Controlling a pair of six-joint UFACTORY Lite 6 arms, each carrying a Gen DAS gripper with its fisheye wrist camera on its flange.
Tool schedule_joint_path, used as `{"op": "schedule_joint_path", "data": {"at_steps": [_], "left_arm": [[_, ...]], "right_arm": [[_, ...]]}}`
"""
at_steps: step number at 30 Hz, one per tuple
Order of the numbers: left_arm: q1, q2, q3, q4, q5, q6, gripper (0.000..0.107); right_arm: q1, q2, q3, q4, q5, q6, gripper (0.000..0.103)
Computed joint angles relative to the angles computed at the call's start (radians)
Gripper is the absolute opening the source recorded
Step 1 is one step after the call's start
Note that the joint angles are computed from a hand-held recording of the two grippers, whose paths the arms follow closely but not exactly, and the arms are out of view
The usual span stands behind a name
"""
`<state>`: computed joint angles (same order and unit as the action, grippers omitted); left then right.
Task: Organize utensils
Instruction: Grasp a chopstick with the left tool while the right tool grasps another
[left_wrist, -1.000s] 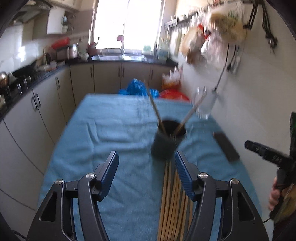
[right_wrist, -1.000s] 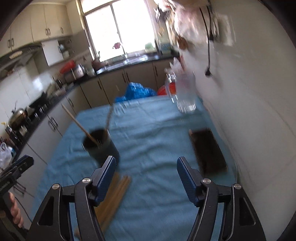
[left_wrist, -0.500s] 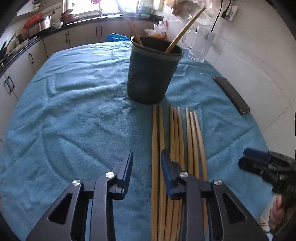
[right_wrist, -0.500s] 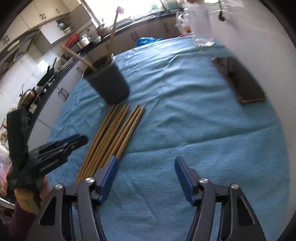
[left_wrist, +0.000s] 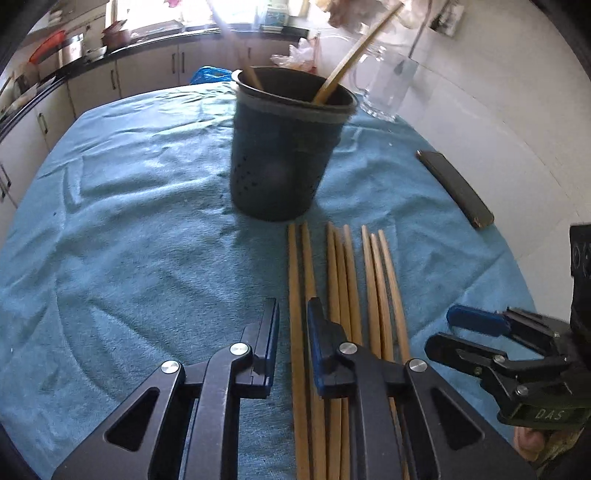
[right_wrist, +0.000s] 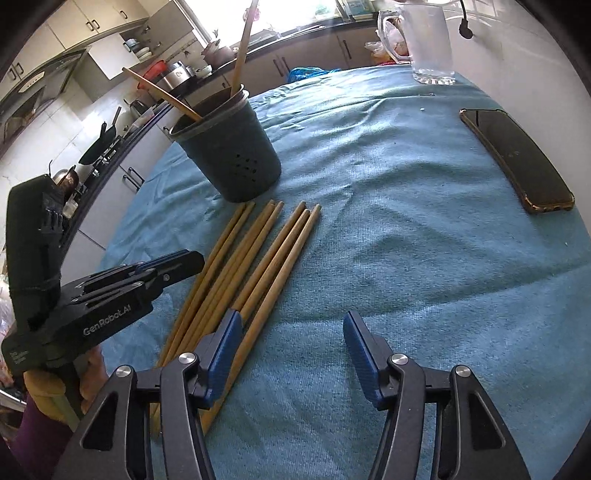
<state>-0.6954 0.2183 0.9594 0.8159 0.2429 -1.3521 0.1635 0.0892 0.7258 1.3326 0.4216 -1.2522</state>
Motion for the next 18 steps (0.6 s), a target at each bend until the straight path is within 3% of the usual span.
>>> {"op": "schedule_joint_path", "data": {"at_steps": [4,6,12,18], "left_arm": [[-0.046,0.054,0.059,0.099,0.100,-0.061,0.012],[-0.038,0.080,0.090,0.037,0.115,0.002,0.005],[-0.042,0.076,0.097,-0.005,0.185,0.023,0.005],[0.033,-0.068,-0.067,-0.105,0.082,0.058,0.005]], "right_arm": [[0.011,0.020,0.001,0.061,-0.019,-0.051,0.062],[0.022,0.021,0.004,0.063,-0.034,-0.051,0.062],[0.090,0.017,0.010,0.010,-0.108,0.000,0.050],[0.183,0.038,0.035,-0.086,-0.223,0.110,0.043]]}}
